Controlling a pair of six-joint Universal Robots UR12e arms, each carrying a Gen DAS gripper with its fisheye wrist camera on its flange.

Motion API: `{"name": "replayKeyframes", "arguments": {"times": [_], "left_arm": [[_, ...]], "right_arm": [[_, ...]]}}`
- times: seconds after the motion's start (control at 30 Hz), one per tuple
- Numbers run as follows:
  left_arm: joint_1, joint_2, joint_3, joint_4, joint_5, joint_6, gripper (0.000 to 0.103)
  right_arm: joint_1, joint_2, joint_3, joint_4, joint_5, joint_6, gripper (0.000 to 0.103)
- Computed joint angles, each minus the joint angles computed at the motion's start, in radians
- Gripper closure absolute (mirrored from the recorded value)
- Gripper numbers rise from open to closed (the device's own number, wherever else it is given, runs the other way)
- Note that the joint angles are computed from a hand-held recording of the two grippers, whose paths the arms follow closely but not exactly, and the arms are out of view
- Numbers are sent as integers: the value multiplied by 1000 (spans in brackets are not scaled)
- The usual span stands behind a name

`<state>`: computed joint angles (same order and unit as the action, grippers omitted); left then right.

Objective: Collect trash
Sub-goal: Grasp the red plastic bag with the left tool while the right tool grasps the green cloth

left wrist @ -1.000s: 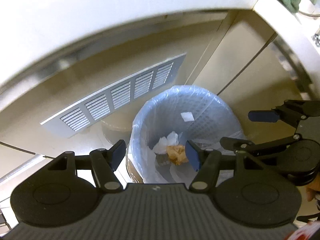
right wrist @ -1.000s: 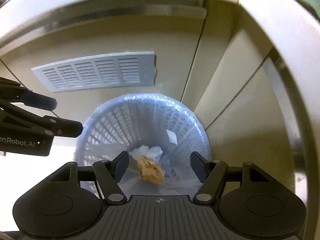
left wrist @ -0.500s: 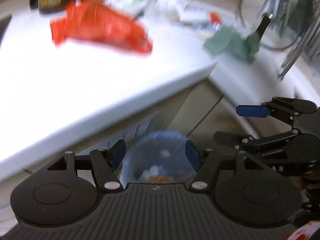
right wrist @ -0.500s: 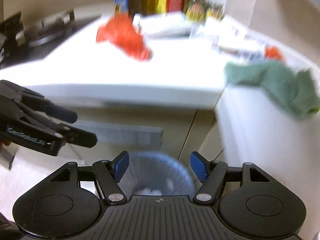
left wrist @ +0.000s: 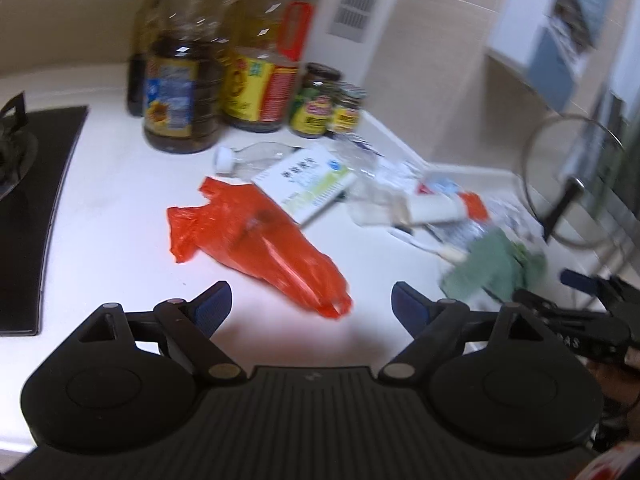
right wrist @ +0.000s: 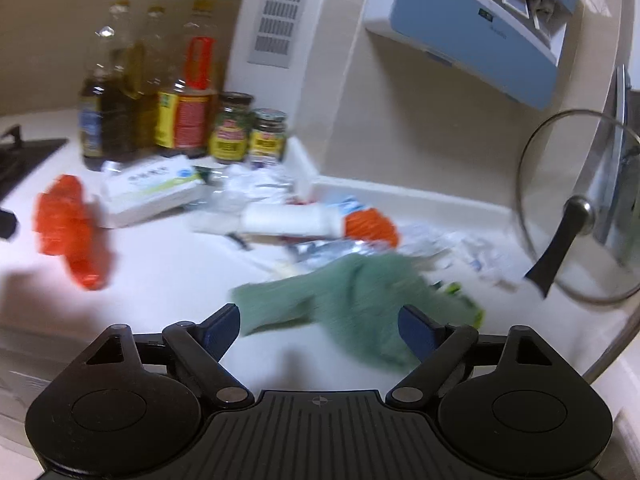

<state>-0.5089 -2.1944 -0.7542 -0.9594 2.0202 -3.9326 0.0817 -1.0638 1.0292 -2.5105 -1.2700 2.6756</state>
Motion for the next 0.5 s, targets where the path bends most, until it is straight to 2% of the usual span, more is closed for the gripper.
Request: {"name": "replayKeyframes", "arguments": {"times": [0.13,0.27,0.37,0.47,0.5], "left_arm": [[15,-21,30,-34,3,-93,18],[28,-50,69,-59,-4,-175,17],[37,-80,121,-128,-3,-227,18],[46,-98,152,-170,-13,-257,23],[49,-99,152,-174,-20,-265,28]], "right_arm": [[6,45,-52,2,-34,-65,17],[3,74,-86,13,-43,-80,17],[2,82,-96,25,-47,-86,17],[0,85,-95,28,-46,-86,17],[-1,85,-93,26,-44,-85,17]]}}
